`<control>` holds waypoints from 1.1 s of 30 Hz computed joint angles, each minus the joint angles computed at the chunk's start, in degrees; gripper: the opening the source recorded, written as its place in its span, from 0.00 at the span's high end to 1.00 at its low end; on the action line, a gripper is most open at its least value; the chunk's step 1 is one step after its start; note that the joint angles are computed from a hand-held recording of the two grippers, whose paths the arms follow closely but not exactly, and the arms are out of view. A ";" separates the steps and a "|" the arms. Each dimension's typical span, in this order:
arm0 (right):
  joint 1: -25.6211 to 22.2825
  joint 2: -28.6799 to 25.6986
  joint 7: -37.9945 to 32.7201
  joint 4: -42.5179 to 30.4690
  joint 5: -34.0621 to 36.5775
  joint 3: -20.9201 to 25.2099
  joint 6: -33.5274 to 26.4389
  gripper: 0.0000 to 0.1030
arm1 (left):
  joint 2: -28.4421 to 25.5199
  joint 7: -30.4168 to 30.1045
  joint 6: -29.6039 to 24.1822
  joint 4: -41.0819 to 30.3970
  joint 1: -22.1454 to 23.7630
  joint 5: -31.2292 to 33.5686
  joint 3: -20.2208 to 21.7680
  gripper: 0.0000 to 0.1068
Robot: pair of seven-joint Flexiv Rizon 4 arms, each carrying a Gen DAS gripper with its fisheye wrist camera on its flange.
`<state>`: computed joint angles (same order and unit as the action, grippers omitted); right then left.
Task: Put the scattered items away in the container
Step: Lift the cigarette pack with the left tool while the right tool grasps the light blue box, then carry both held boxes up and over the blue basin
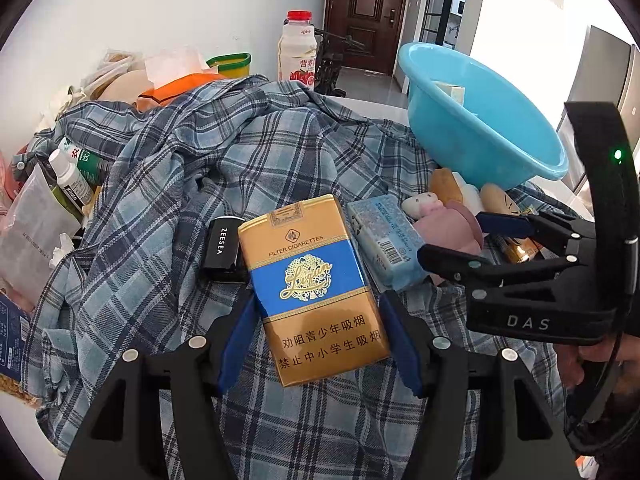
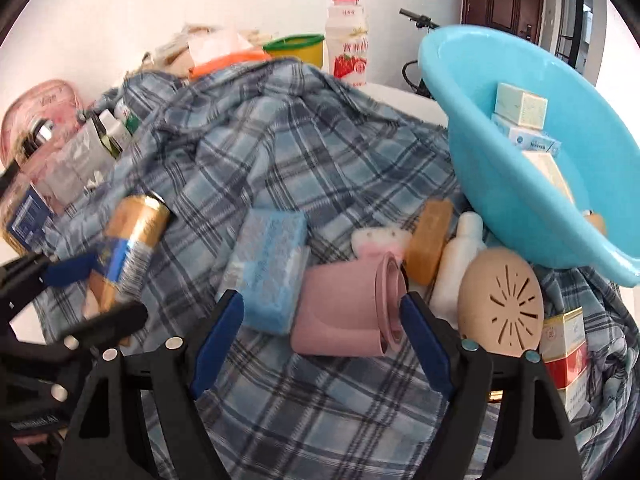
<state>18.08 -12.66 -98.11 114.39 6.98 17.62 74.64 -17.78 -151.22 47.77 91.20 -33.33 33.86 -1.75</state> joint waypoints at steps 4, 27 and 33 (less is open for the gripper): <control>2.25 1.40 3.66 3.29 -4.42 -2.14 5.52 0.22 | 0.59 -0.60 -0.43 0.69 0.10 0.15 0.10 0.40; -2.78 -0.50 -3.58 -0.73 5.59 4.96 -0.20 0.64 | 1.98 -1.15 -0.17 2.40 1.50 0.19 -1.09 0.40; -2.73 7.20 -6.90 5.05 10.72 1.88 -0.95 0.64 | 0.13 0.42 0.56 0.08 0.66 -0.40 -1.43 0.40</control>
